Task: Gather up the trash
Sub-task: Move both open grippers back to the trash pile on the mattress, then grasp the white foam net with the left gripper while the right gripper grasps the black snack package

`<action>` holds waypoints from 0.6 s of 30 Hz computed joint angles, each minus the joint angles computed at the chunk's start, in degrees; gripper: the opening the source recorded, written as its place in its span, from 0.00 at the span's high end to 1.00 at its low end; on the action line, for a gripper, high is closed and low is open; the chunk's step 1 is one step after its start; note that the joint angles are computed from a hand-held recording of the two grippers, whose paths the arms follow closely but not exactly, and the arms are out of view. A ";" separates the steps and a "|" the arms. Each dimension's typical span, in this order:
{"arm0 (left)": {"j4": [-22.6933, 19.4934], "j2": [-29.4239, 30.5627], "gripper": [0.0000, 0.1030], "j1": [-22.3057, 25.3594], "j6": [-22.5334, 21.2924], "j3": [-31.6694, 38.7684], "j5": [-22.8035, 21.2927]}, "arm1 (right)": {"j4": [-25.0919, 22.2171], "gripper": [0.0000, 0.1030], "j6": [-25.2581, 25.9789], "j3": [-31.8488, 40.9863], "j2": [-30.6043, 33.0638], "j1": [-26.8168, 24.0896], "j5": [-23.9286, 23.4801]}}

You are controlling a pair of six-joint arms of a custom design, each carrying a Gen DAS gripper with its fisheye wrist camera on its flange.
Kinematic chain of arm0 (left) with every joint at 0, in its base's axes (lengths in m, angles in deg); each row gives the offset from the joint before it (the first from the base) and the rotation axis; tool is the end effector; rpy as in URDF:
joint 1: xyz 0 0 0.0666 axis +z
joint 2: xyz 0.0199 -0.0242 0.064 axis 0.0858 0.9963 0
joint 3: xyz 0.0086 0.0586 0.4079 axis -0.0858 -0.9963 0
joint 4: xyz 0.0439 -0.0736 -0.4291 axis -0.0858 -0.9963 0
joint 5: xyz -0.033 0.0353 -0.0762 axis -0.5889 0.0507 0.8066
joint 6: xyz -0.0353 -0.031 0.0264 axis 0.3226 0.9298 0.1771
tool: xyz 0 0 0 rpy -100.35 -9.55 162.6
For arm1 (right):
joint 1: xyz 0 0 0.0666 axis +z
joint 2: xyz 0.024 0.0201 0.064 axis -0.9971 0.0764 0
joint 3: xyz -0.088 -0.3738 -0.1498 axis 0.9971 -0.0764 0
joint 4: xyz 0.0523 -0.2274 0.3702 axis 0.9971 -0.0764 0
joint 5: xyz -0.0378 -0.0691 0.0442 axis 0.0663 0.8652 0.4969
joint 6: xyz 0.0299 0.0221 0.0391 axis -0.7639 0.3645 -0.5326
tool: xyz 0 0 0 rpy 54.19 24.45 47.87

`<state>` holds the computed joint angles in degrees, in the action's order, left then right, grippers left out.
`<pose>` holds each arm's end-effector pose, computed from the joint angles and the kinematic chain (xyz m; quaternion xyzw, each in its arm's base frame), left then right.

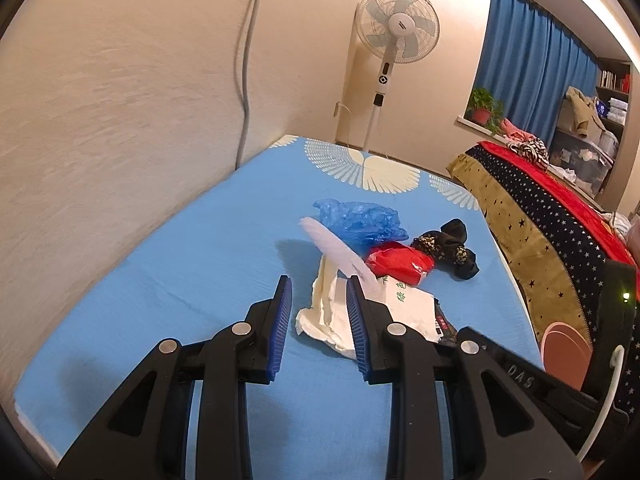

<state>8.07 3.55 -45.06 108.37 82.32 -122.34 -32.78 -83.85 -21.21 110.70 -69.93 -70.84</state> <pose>0.3638 -0.3919 0.4216 -0.2179 0.8504 0.0073 0.4789 0.4941 0.1503 0.3808 -0.0390 0.9125 0.2550 0.3174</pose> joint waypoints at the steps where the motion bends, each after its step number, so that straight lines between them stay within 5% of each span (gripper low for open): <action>1: 0.56 0.12 0.73 0.31 -0.28 0.00 0.35 | -0.72 0.88 0.52 0.34 0.48 0.07 -0.21; 4: 3.59 0.04 0.73 1.23 -2.10 -0.65 2.11 | -0.97 0.99 -0.11 0.32 1.03 -0.48 -1.33; 18: 9.32 1.84 0.62 5.44 -5.25 -0.42 8.12 | 1.68 1.00 2.40 -1.87 -2.71 -2.10 0.45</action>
